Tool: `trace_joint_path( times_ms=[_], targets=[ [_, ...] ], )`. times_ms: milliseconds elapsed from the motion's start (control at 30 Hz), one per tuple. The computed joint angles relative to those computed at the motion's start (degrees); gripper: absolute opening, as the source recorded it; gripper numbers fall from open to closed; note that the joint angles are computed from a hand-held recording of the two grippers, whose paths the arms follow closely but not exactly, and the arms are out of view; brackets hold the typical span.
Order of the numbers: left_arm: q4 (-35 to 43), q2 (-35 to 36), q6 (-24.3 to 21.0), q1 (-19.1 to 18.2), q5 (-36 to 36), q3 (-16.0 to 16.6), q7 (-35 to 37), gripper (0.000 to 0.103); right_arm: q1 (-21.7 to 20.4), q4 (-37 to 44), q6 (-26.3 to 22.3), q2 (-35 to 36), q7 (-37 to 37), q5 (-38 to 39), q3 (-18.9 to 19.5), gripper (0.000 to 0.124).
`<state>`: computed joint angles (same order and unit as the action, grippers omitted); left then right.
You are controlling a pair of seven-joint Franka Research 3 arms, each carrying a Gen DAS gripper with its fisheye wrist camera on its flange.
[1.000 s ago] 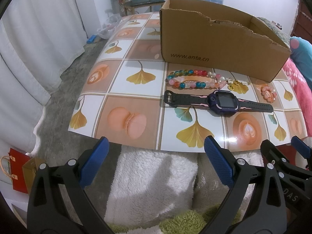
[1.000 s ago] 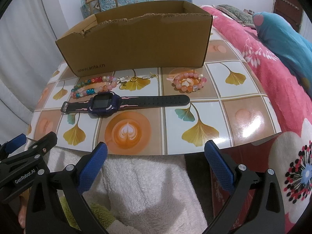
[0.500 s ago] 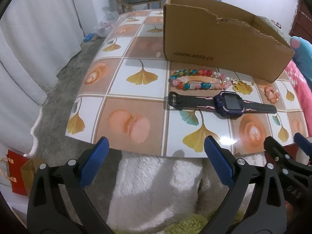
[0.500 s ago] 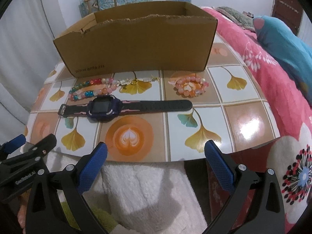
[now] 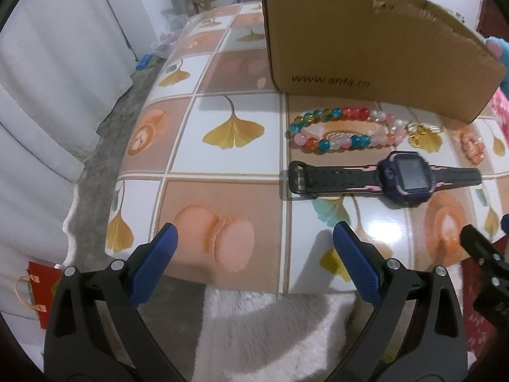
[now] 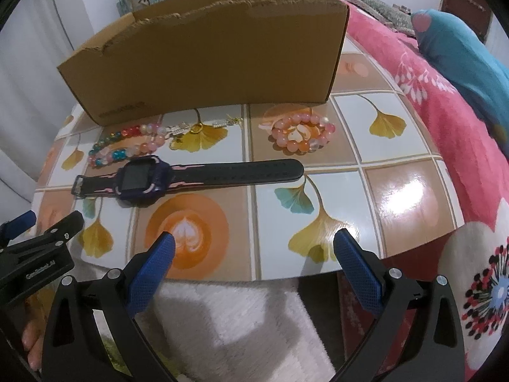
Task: Organize jewelry
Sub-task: 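Move both tools toward the purple smartwatch on the table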
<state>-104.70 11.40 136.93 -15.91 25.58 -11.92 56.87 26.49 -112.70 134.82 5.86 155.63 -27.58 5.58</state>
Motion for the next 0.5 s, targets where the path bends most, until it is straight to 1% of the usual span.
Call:
trace_joint_path(
  times_ms=[100, 200, 333, 367, 433, 500],
  targets=[
    [0.65, 0.80, 0.65, -0.08, 0.54, 0.14, 0.10, 0.095, -0.16, 0.93, -0.24, 1.30, -2.09, 0.09, -0.17, 0.097],
    [1.85, 1.68, 0.29, -0.13, 0.57, 0.17, 1.05, 0.095, -0.33, 0.57, 1.61, 1.61, -3.86, 0.96, -0.56, 0.097],
    [1.97, 1.93, 0.95, 0.11, -0.10, 0.15, 2.47, 0.095, -0.46, 0.41, 2.75, 1.72, -6.38, 1.35, -0.83, 0.097],
    [1.82, 1.93, 1.42, 0.47, -1.01, 0.07, 3.27, 0.095, -0.69, 0.00, 3.61, 1.54, -7.43, 2.14, -0.87, 0.097],
    [2.07, 2.17, 1.47, 1.00, -3.18, -0.12, 4.34, 0.096, -1.05, 0.58, 3.44, 1.92, -10.06, 3.50, -0.94, 0.097],
    [2.21, 2.48, 1.78, 1.96, -6.81, -0.42, 5.56, 0.096, -1.33, 1.05, 2.95, 2.13, -12.61, 5.33, -0.97, 0.097]
  ],
)
